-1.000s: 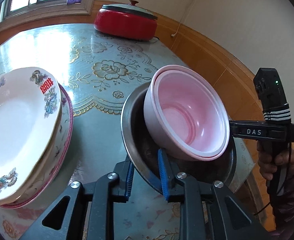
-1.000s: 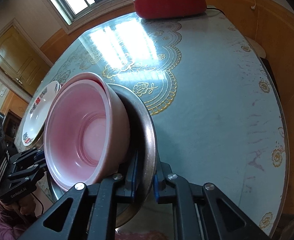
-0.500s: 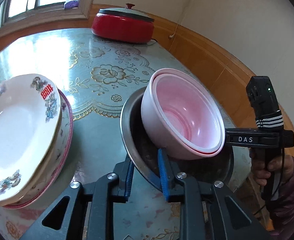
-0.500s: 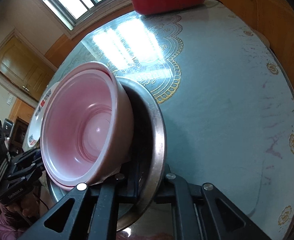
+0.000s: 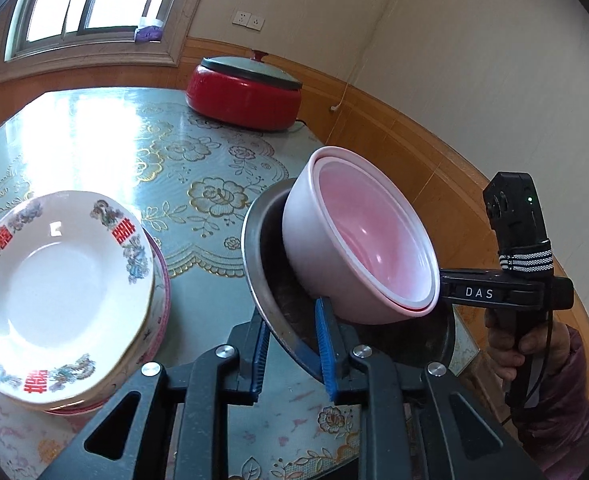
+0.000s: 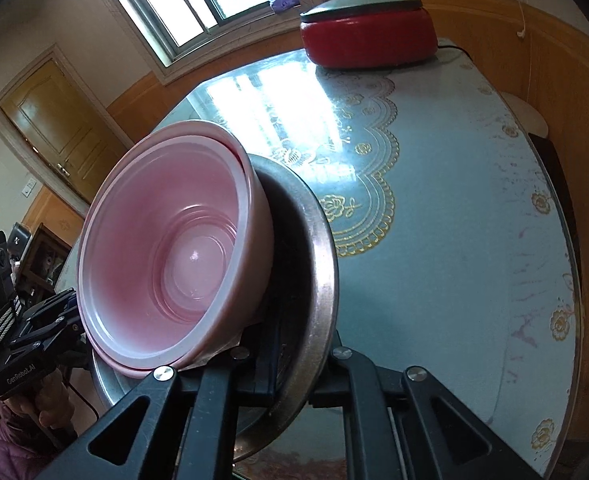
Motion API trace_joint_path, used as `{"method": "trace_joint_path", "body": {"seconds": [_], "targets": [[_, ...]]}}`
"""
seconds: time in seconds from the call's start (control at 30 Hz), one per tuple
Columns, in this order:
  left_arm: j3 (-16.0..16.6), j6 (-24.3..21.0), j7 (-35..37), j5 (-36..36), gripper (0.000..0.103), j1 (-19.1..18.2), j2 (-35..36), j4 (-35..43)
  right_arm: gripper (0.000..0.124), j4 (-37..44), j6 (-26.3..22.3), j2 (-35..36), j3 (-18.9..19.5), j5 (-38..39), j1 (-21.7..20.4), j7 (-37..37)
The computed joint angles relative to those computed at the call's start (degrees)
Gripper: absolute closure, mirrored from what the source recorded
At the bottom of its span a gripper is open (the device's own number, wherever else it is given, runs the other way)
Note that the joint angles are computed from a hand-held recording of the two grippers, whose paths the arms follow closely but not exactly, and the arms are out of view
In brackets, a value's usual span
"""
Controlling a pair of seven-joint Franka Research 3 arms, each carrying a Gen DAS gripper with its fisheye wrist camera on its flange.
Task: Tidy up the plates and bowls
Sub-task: 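Lift the nested steel bowl with both grippers and carry it over the plate stack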
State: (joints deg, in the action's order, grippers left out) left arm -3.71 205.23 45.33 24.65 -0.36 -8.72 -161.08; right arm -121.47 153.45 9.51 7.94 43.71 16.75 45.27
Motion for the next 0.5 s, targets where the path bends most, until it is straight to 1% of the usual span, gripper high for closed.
{"method": "trace_joint_path", "body": {"seconds": [0.07, 0.17, 0.2, 0.23, 0.37, 0.47, 0.5], "targets": [[0.52, 0.02, 0.74, -0.15, 0.081, 0.77, -2.01, -1.06, 0.115, 0.75, 0.24, 0.05, 0.49, -0.41, 0.71, 0.35], [2.98, -0.31, 0.97, 1.87, 0.081, 1.76, -5.13, -2.55, 0.114, 2.83, 0.52, 1.14, 1.38, -1.11, 2.17, 1.62], [4.25, -0.42, 1.05, 2.99, 0.081, 2.04, -6.11, -3.02, 0.114, 3.48, 0.8, 1.49, 1.72, -1.38, 2.71, 2.03], [6.38, -0.59, 0.55, 5.06, 0.081, 1.93, -7.01, -3.38, 0.114, 4.49, 1.14, 2.13, 2.05, -1.93, 3.38, 2.76], [16.57, -1.9, -1.72, 15.88, 0.081, 1.26, -10.53, -4.27, 0.114, 8.95, 2.3, 5.46, 3.44, -4.51, 6.28, 6.72], [28.37, -3.36, -6.46, 28.75, 0.081, -1.86, -11.87, -2.88, 0.114, 12.34, 2.84, 8.46, 4.1, -7.48, 8.63, 10.97], [32.67, -3.72, -8.94, 34.01, 0.081, -3.1, -12.07, -2.02, 0.114, 13.78, 2.7, 9.7, 4.15, -8.85, 9.5, 12.67]]}}
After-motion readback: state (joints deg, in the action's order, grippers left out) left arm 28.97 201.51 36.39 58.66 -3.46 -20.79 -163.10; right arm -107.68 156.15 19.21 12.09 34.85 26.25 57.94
